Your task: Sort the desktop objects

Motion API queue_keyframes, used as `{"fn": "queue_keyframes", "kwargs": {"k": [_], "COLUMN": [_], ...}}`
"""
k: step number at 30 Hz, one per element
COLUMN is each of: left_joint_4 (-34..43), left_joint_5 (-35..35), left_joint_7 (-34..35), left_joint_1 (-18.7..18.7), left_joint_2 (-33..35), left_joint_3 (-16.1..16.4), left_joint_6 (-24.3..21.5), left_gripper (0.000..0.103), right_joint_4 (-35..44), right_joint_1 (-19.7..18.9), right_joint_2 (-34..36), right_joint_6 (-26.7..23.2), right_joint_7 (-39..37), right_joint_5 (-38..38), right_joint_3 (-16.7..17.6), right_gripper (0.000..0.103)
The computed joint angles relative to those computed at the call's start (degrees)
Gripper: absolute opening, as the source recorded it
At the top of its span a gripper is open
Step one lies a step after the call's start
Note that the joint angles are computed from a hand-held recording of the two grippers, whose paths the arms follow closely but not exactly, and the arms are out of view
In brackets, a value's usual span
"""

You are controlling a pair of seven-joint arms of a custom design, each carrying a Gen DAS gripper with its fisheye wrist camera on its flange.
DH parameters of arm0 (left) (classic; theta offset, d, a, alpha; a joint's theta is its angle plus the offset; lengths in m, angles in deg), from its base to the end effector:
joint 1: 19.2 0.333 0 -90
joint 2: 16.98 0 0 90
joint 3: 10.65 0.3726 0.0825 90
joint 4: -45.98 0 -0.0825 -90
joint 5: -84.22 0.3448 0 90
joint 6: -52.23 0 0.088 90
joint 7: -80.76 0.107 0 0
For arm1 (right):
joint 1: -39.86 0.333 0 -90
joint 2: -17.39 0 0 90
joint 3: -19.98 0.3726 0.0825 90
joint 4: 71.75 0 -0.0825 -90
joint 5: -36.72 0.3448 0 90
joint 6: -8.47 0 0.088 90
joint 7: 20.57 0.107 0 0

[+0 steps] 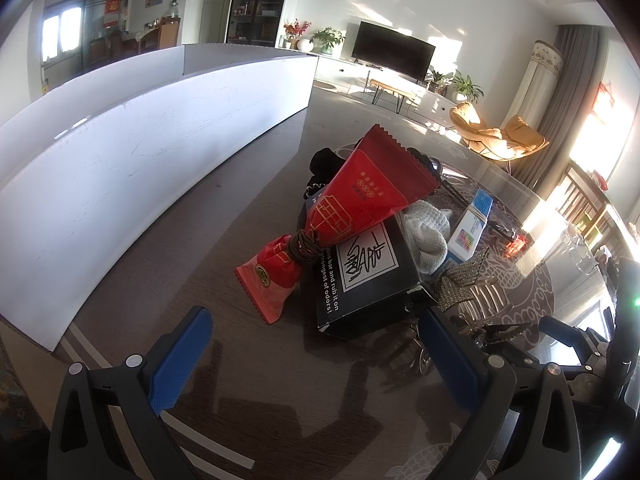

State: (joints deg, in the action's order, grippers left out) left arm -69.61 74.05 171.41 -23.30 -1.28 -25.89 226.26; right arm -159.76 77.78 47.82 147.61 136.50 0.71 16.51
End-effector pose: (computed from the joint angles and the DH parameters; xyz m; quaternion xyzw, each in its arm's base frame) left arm 0.6032 -0.1793 0.4885 -0.6083 0.7013 -0.3383 0.1538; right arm 0.5916 0.4151 0.4530 -0.6223 0.7206 -0.2363 0.1940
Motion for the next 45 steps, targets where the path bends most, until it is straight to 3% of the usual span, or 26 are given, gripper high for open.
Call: {"fn": "queue_keyframes", "kwargs": {"k": [22, 29, 45], "left_joint_4": [1.1, 1.8, 1.9], "left_joint_5": [1.9, 0.0, 0.8], "left_joint_7": [-1.8, -0.6, -0.3], "left_joint_1": [-1.3, 0.7, 0.2], "left_joint_2": [0.5, 1.1, 1.5], "left_joint_3": [1.2, -1.2, -0.7], "left_joint_6": [-0.2, 0.3, 0.8], "left_gripper": [0.103, 0.103, 0.103], "right_joint_4": [0.0, 0.0, 0.0], "right_joint_1": [0.0, 0.0, 0.0], "right_joint_2": [0.0, 0.0, 0.0], "right_joint_6": [0.0, 0.0, 0.0], "right_joint_7": [0.0, 0.0, 0.0], "right_joint_5": [0.0, 0.0, 0.0], "right_joint_3": [0.0, 0.0, 0.0], "right_gripper": [0.103, 0.103, 0.103]}}
